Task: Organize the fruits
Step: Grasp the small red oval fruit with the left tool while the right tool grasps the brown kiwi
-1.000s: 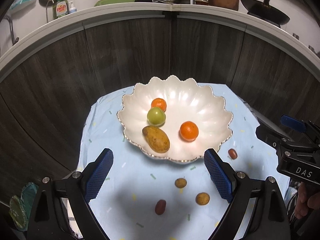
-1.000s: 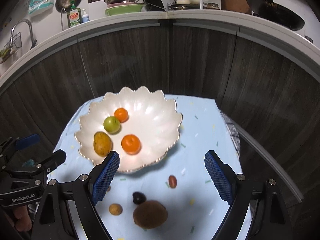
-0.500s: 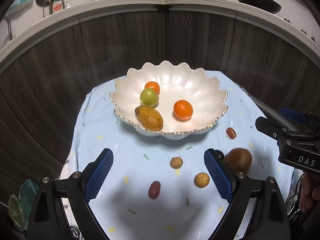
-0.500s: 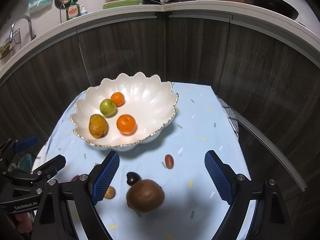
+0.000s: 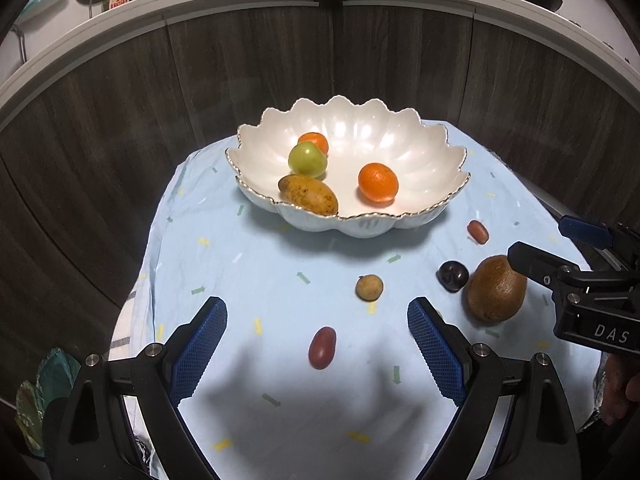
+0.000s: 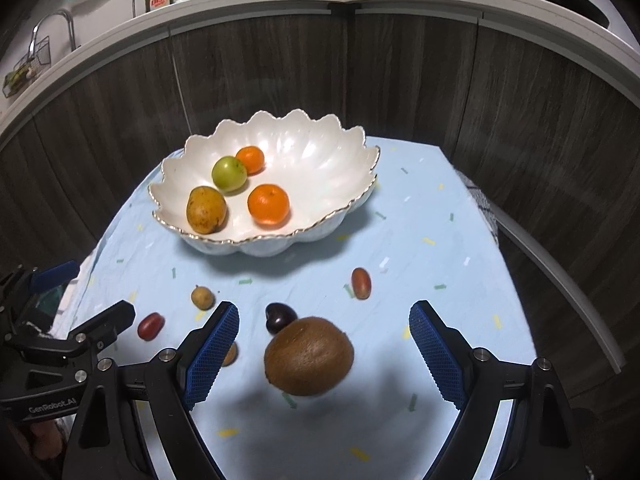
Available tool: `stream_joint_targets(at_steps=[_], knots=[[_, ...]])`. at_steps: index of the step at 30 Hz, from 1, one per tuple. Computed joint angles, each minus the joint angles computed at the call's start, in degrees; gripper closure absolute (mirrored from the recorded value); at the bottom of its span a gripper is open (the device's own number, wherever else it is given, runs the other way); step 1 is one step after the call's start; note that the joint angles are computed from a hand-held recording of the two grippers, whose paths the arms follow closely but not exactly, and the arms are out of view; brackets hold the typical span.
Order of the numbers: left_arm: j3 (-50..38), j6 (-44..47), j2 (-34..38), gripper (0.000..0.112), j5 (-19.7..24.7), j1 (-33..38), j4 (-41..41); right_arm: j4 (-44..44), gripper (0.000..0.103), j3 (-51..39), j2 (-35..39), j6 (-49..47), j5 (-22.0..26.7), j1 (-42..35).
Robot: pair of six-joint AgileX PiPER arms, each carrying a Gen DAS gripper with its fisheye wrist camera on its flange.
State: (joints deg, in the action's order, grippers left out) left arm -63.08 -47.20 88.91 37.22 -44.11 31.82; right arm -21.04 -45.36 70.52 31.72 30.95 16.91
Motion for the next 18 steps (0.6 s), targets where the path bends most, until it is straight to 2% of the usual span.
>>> stream_joint_targets(at_steps=[5, 9, 13, 18], knots=[[2.13, -2.81, 0.29, 0.02, -1.61, -0.3, 2.71, -1.78, 0.015, 2.24, 0.55, 2.54, -2.15, 0.29], [4.13, -6.16, 0.63, 0.027, -2.82, -0.39, 6.2, -8.1, 0.015, 4.18, 1.02, 8.93, -3.92, 1.93], [5.51, -6.76, 1.03, 0.031, -4.05, 0.06, 6.68, -15.73, 0.015, 6.09, 1.05, 16.74, -5.17, 4.22], [6.32, -5.86, 1.98, 0.04, -5.43, 0.64, 5.37, -20.82, 0.015, 7.54, 1.36, 21.78, -7.23, 5.08]])
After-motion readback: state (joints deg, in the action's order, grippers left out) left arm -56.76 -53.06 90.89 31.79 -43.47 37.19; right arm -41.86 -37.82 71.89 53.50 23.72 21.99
